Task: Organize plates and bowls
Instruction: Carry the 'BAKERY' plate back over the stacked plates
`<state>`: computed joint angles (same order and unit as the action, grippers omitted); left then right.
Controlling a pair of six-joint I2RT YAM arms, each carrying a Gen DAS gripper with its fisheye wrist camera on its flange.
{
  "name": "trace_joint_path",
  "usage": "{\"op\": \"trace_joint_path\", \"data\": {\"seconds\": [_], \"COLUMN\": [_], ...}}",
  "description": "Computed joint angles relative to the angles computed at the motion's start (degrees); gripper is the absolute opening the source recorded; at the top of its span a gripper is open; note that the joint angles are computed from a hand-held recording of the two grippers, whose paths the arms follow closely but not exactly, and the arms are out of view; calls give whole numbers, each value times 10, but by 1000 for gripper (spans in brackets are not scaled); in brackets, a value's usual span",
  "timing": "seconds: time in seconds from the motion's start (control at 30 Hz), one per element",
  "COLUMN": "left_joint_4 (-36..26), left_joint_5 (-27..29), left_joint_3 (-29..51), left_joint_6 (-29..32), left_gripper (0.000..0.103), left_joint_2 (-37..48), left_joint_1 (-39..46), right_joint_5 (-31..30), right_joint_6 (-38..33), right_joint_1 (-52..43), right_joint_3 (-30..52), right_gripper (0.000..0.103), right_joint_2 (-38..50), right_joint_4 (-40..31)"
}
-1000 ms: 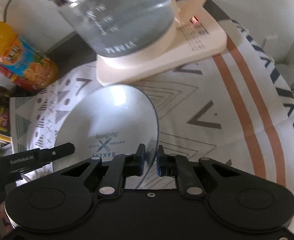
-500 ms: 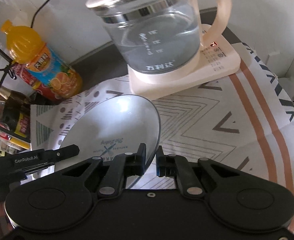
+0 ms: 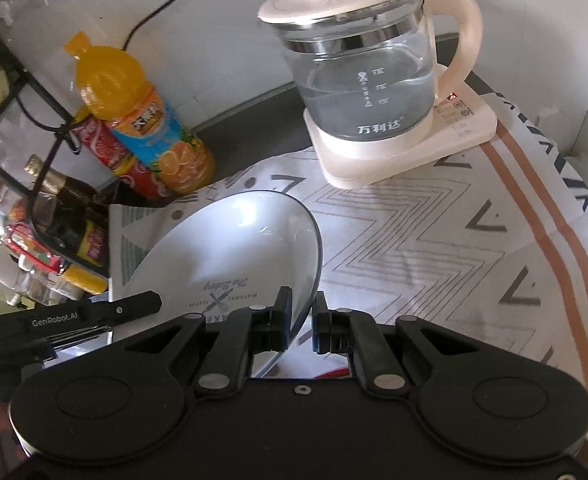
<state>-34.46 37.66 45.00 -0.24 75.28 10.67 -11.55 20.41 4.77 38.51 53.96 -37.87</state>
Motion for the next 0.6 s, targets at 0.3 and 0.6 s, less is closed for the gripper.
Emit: {"op": "trace_joint_path", "data": {"seconds": [0.3,0.6], "left_joint_4": [-121,-239], "left_joint_5": [40,59], "left_joint_3": [9,30], "left_joint_6": [155,335], "left_gripper": [8,8], "left_joint_2": [-18,2], "left_joint_1": [103,227], "right_joint_5": [112,275], "right_joint_6": [138,322], "right_joint_1": [158,397], "right_joint_3": [-33,-38], "right_gripper": [9,9], "right_joint_2": [-102,-125], "right_joint_4": [-39,-73]}}
